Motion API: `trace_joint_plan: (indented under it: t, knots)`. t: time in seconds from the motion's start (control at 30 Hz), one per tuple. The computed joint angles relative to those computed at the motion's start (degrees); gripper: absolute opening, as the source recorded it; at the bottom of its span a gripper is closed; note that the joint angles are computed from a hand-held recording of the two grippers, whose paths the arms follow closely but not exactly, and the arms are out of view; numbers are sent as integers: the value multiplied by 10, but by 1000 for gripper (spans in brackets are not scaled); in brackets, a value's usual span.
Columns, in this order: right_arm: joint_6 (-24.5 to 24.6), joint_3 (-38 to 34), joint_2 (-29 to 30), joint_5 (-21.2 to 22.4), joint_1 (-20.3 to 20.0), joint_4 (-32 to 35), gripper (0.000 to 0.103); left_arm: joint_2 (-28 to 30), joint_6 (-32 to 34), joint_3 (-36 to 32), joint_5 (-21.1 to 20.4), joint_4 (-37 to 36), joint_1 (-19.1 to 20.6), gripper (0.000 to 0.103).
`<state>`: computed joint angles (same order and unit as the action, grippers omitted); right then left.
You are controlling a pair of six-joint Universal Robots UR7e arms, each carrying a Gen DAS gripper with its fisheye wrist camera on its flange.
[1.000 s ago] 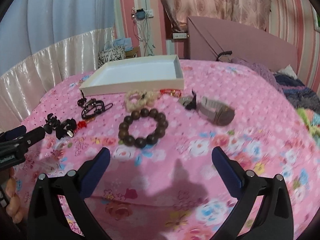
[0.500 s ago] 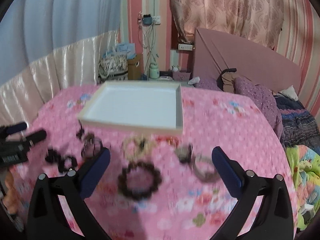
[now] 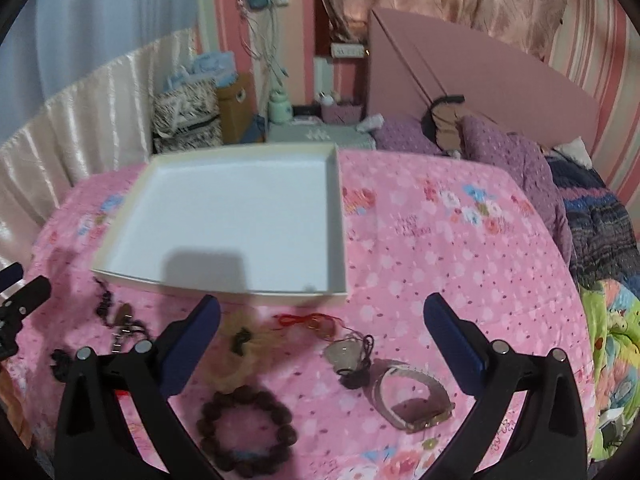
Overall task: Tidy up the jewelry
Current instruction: 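Grasp the black cord brown-stone pendant with left tool while right tool grasps the red string charm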
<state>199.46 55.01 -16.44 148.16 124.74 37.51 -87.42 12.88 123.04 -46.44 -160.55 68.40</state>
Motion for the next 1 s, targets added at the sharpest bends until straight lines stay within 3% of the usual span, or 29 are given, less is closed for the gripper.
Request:
trace_joint_plan:
  t: [0.17, 0.23, 0.3, 0.43, 0.57, 0.63, 0.8, 1.0]
  knots:
    - [32, 0, 22, -14, -37, 37, 99, 41, -3, -30, -3, 15, 40, 98]
    - [42, 17, 16, -38, -51, 35, 83, 53, -9, -40, -7, 28, 54, 91]
    - [50, 54, -7, -84, -70, 8, 77, 63, -12, -50, -6, 42, 62, 81]
    - [33, 103, -40, -122, -85, -60, 77, 70, -22, -65, -23, 63, 78, 80]
    - [10, 85, -27, -119, -83, -59, 77, 74, -20, -69, -17, 57, 82, 79]
    - [10, 66, -15, -124, -86, -43, 68, 77, -26, -73, -19, 66, 86, 78]
    - [6, 25, 13, -97, -88, -13, 56, 93, -38, -80, -10, 84, 94, 61]
    - [-17, 2, 31, -75, -84, -3, 48, 107, -41, -89, -7, 90, 102, 56]
